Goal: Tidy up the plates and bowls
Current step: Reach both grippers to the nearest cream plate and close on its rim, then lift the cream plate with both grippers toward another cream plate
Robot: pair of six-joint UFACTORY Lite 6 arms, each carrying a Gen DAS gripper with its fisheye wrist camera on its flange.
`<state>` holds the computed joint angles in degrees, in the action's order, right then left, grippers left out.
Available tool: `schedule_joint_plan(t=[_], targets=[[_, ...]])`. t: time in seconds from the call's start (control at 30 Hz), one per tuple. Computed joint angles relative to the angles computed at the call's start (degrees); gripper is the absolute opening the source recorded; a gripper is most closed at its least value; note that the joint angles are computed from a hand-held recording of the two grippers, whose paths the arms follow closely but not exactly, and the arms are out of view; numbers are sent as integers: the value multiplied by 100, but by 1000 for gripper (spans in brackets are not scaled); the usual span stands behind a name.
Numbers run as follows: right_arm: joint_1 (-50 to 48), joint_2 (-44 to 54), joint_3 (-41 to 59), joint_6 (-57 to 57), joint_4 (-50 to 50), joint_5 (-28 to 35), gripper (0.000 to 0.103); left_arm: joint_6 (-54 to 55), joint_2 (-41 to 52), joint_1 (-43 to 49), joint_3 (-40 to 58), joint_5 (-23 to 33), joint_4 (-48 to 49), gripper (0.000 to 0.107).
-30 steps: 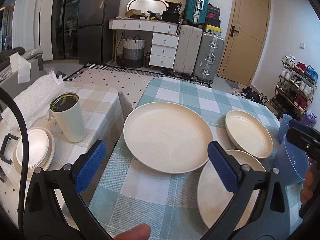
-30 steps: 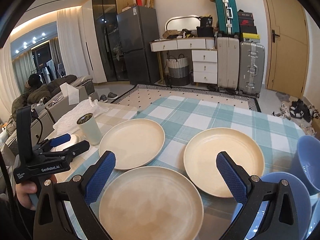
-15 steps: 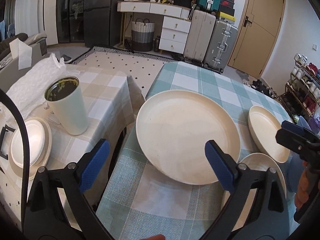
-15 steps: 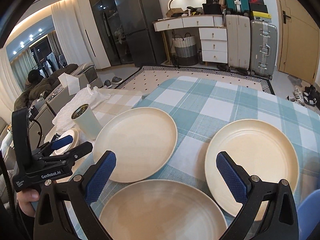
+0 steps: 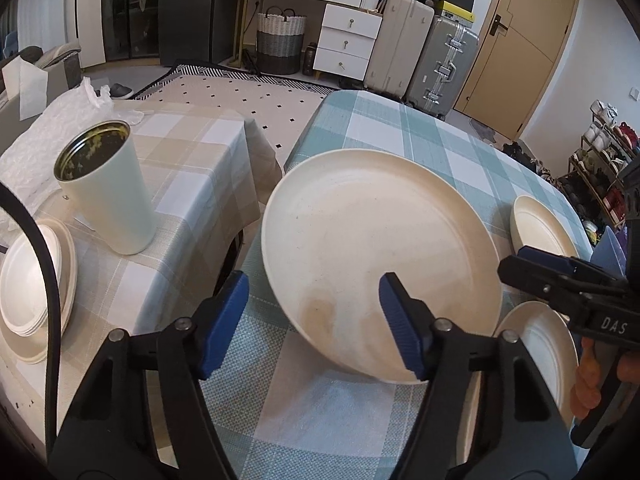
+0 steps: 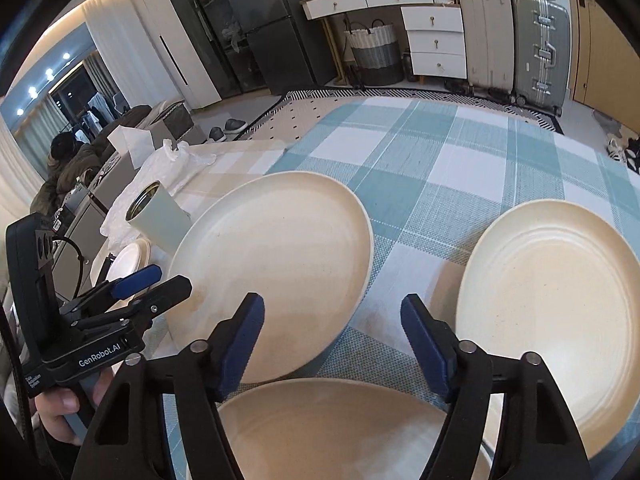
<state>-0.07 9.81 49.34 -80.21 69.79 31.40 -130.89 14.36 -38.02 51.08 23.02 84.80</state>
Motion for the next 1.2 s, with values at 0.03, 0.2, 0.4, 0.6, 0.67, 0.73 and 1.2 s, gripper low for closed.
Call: schedule_joint_plan(t=[0.03, 0.2, 0.4, 0.6, 0.67, 0.73, 1.2], targets=[[-16, 48, 27, 20, -15, 36, 66, -24, 82, 28, 58, -42, 17, 58], [72, 256, 145, 129, -30, 34, 53, 62, 287, 61, 233, -62, -79, 50], [253, 426, 244, 381, -137, -171, 48, 112, 444, 92, 319, 10, -168, 38], [387, 456, 224, 341, -33, -463, 38, 354, 494, 94, 309, 156, -368, 24], [433, 389, 169, 258, 33, -542, 35, 411, 505, 81, 315, 227, -418, 18], [491, 317, 120, 265, 28, -671, 34, 375, 509, 71, 307, 256, -387, 16], [521, -181, -285, -274, 444, -947, 32, 194, 120, -236, 81, 659, -301, 16]])
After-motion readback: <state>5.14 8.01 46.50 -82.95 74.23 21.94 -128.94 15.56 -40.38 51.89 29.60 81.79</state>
